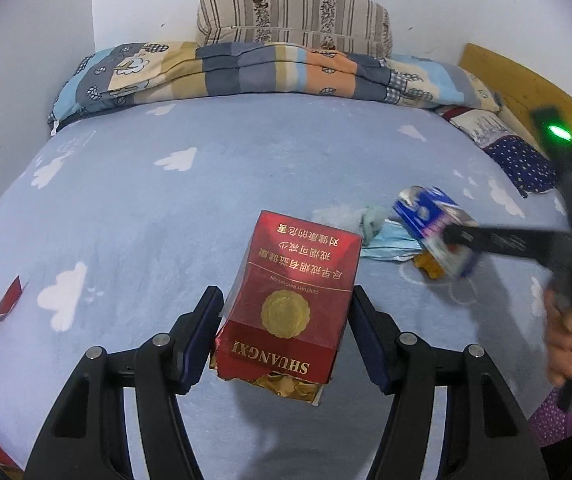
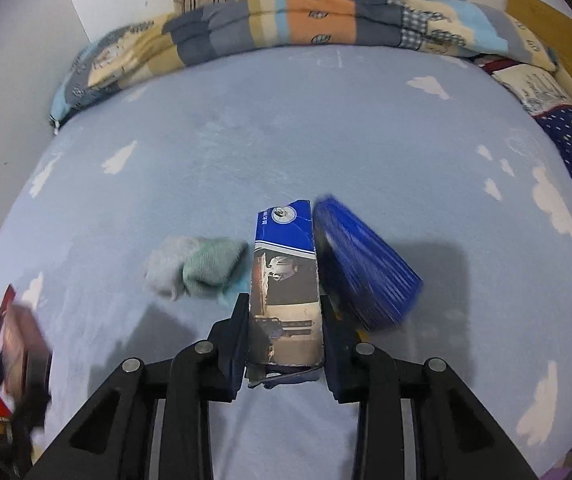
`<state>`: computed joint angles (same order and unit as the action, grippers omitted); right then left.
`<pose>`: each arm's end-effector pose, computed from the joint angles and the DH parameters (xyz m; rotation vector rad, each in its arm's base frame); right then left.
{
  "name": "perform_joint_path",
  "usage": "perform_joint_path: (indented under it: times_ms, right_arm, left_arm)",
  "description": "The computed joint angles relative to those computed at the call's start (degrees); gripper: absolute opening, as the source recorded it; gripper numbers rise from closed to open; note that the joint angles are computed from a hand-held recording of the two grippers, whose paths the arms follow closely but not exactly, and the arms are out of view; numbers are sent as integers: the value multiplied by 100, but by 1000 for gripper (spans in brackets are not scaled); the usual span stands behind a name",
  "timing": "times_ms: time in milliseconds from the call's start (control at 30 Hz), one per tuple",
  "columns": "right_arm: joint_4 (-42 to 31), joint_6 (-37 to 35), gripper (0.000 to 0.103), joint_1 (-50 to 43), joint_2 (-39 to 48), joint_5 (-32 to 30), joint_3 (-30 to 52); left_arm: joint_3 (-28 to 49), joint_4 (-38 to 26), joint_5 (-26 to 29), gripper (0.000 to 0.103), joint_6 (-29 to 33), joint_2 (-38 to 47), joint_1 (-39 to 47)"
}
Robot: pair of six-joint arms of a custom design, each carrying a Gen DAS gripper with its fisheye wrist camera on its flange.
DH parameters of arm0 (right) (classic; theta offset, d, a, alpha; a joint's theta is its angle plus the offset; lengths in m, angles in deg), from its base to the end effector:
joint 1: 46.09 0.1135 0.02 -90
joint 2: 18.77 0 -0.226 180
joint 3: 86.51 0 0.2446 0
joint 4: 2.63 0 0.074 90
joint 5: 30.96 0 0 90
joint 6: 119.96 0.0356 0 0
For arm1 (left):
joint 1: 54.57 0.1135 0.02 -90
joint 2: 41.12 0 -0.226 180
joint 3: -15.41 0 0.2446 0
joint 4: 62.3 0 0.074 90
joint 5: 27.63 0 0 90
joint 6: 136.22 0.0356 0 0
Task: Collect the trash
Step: 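Grasp the blue-white box with the right tool while the left tool holds the red pack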
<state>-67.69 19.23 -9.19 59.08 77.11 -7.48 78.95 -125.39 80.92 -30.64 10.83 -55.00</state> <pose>0.2181 0.1500 0.2426 0.3731 2.5707 0.1094 0.1873 -0.0127 0.2563 0.4741 2.3793 -0.2806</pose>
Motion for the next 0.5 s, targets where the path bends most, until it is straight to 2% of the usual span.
perform_joint_path:
  times_ms: [67,167,233,333,500]
  right_arm:
    - [-167,272,33,340,-730,89,-427]
    - [-697,1153,33,1321,-1680,422,-932]
    - [-983,1972,33,2168,-2060,657,-1237]
    - [-1043,2894,33,2988,-2373,729,-1726]
    - [-933,2873,34,3153,-2018,476,-1935]
  left_arm:
    - [-34,-97,0,63,3,-136,-77]
    - [-67,-270,-86,63,-60,-382,-338]
    - [-122,-508,-91,63,-133,-673,-532]
    - [-226,-851,-147,63,-176,-1097,-724]
    - [-517,-1126,-163,63,-210,-1730,-783]
